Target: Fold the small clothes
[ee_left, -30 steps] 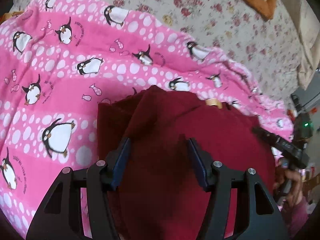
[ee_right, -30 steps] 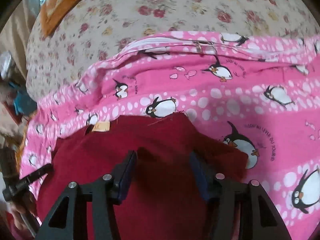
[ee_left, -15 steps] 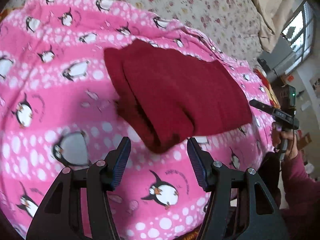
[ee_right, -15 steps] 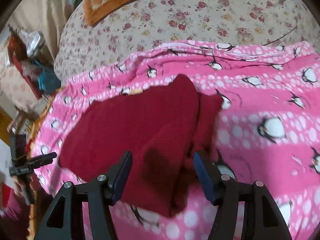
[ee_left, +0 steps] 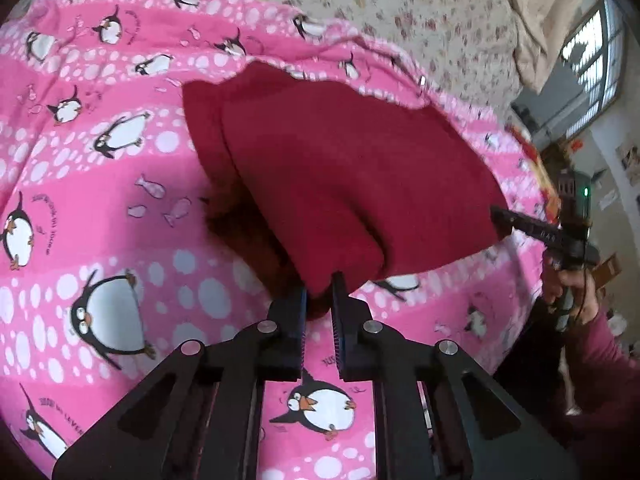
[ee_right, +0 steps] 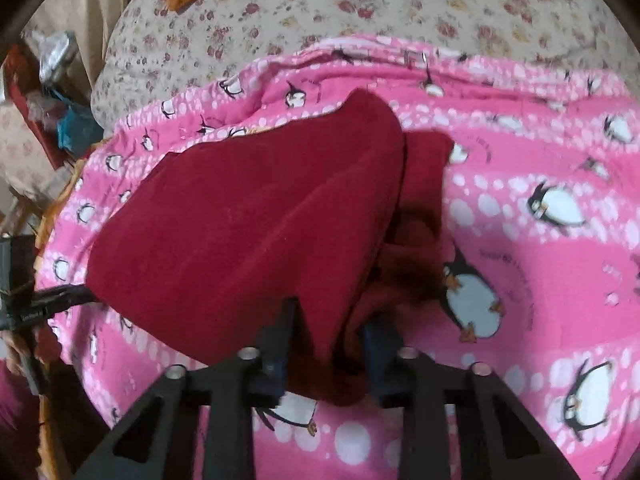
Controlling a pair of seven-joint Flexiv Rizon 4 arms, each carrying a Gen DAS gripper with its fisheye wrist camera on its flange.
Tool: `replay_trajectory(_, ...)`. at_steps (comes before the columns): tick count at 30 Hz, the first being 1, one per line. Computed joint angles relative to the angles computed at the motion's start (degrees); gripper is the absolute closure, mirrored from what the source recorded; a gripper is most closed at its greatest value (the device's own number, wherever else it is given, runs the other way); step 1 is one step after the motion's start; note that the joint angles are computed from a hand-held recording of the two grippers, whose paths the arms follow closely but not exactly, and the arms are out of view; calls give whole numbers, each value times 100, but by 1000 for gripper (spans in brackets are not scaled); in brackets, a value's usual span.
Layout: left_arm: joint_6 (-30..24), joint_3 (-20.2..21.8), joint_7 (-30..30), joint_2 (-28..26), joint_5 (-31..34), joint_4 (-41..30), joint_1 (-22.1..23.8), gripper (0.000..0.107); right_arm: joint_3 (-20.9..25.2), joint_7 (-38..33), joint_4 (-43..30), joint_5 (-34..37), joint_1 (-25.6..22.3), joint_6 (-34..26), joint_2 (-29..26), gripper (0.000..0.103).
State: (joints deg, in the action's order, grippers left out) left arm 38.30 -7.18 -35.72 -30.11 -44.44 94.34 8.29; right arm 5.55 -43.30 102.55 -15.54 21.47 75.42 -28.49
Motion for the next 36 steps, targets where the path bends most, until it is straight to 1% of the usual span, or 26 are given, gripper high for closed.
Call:
replay_trajectory(1, 38, -28, 107, 71, -111, 66, 43, 98, -88, 22, 34, -105, 69, 16, 65, 86)
replay_trajectory(3, 344, -11, 395, 236, -223, 234, 29, 98, -312, 105, 137, -397, 215, 75, 225, 88)
replay_trajectory(4, 506, 33, 433, 264, -196, 280, -6, 99, -299, 99, 142, -428, 191, 75, 259, 88)
replay_trajectory(5, 519, 74, 328, 218, -151, 257, -14, 99, -266, 95, 135, -418, 145, 19, 283, 88)
replay_trajectory(7, 343, 190, -73, 54, 111, 158, -30, 99, -324, 181, 146, -520, 170, -153, 263, 89)
replay_trajectory(8, 359, 197, -128, 26, 173, 178, -27, 99, -278, 180, 120, -499, 136, -232, 223, 89)
replay_trajectory(11, 347, 120, -177, 55, 117, 228, 48, 99, -227, 252, 176, -456, 104, -291, 148, 89)
replay_trajectory(12, 312, 72, -98, 106, 38, 257, 91, 99, -233, 273, 226, -474, 104, -238, 172, 89)
replay_trajectory(14, 421, 31, 20, 249, -120, 349, 88, 98, -169, 220, 246, -430, 32, -167, 249, 89)
replay_trajectory(15, 457, 52, -18, 297, -134, 359, 65, 98, -244, 308, 296, -484, 72, -66, 303, 82)
replay_trajectory(16, 510, 63, -93, 333, -184, 359, 43, 98, -439, 531, 375, -640, 193, 56, 385, 73)
replay_trajectory(17, 540, 38, -133, 354, -313, 361, 48, 98, -732, 800, 449, -852, 393, 134, 467, 50)
replay_trajectory(18, 520, -11, -143, 352, -483, 344, 73, 98, -1004, 1179, 512, -1229, 544, 289, 524, 37)
replay_trajectory(19, 429, -84, -156, 319, -701, 290, 114, 98, -1091, 1343, 476, -1448, 563, 398, 517, 36)
replay_trajectory(20, 375, -118, -200, 266, -818, 217, 112, 94, -990, 1201, 253, -1412, 481, 321, 418, 37)
replay_trajectory(21, 408, -124, -263, 213, -866, 149, 70, 91, -792, 1042, -1, -1338, 338, 87, 308, 37)
replay_trajectory(23, 698, -107, -436, 99, -840, 47, -87, 74, -443, 710, -644, -1053, 135, -474, -26, 37)
replay_trajectory(24, 819, -97, -558, 33, -773, -4, -157, 71, -225, 432, -1079, -823, -4, -718, -298, 38)
replay_trajectory(25, 920, -76, -757, -69, -648, -91, -237, 71, -104, 227, -1425, -659, -75, -897, -525, 40)
replay_trajectory(26, 980, -57, -912, -150, -510, -167, -280, 71, -41, 70, -1705, -533, -110, -1086, -702, 47)
replay_trajectory(27, 1098, -17, -1085, -226, -330, -231, -347, 71, 42, -113, -2140, -381, -148, -1413, -966, 50)
replay_trajectory(29, 1366, 30, -1379, -362, 11, -316, -454, 71, 17, -254, -2691, -181, -137, -1700, -1337, 51)
replay_trajectory(30, 1473, 16, -1463, -413, 135, -337, -475, 71, -67, -258, -2836, -160, -95, -1778, -1444, 51)
replay_trajectory(34, 2020, -21, -1525, -462, 654, -287, -576, 71, -447, -102, -3390, -240, 37, -2166, -1893, 51)
replay_trajectory(36, 2228, -24, -1577, -478, 888, -268, -611, 71, -443, -163, -3657, -194, -22, -2362, -2103, 50)
